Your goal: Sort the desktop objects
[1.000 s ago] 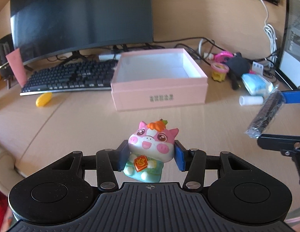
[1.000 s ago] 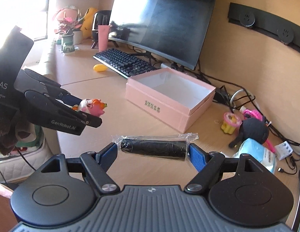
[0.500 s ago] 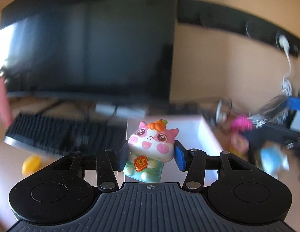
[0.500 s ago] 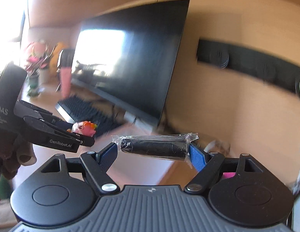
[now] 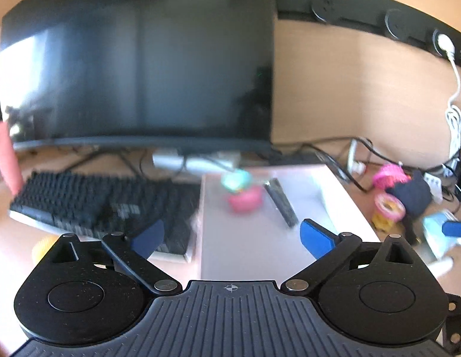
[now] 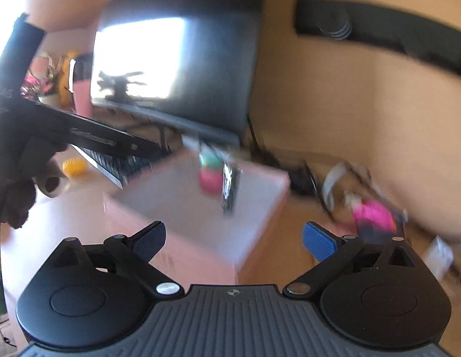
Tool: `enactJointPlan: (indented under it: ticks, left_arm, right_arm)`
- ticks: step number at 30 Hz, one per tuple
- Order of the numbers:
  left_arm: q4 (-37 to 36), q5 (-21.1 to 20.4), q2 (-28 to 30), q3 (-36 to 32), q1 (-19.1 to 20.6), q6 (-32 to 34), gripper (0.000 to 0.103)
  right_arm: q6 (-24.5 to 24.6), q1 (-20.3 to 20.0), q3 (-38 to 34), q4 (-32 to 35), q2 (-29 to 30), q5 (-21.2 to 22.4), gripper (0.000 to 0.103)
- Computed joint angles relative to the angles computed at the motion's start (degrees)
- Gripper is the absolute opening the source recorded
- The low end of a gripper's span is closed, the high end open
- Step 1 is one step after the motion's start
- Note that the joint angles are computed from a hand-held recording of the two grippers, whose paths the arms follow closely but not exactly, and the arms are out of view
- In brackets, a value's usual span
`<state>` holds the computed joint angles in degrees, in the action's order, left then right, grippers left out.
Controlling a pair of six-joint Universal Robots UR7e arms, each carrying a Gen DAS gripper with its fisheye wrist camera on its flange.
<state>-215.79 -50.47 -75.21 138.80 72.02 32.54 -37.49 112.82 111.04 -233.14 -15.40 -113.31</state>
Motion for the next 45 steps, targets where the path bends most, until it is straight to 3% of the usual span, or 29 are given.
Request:
enactJointPlan:
  ticks: [5, 12, 17, 21, 28, 34, 42, 45]
  left_arm:
    - [-5.9, 2.4, 2.3, 7.1, -4.0, -1.5, 0.102]
    - [0.0, 5.6, 2.3, 11.0, -7.4, -8.2, 0.102]
    - [2.0, 7.2, 1.9, 13.9, -9.0, -11.0, 0.102]
    - [0.7, 9.2, 1.9, 15.4, -10.2, -12.3, 0.102]
    - [2.5, 11.3, 0.0, 16.6, -11.0, -15.2, 0.103]
    - [4.6, 12.6, -1.5, 17.0, -10.9, -17.5, 0.103]
    - [7.0, 11.5, -2.1, 18.0, -11.2, -18.7, 0.103]
    - [7.6, 11.1, -2.2, 18.5, -11.4, -18.8, 0.103]
  right_arm:
    - [2.3, -1.9, 5.2, -5.3, -0.3, -6.3, 0.099]
    - [2.8, -5.6, 6.2, -9.8, -0.1, -9.4, 0.099]
    - [5.9, -6.1, 3.0, -8.0, 0.9, -11.0, 0.099]
    - [5.0, -5.6, 0.0, -12.5, 2.1, -12.3, 0.098]
    - [5.5, -7.4, -4.5, -10.3, 1.1, -16.3, 0.098]
    - [8.2, -6.9, 1.4, -10.2, 0.1, -13.1, 0.097]
    - [11.3, -7.3, 1.0, -6.8, 1.9, -14.4, 0.095]
    - [12.1, -7.8, 1.2, -3.9, 0.8, -13.4, 0.08]
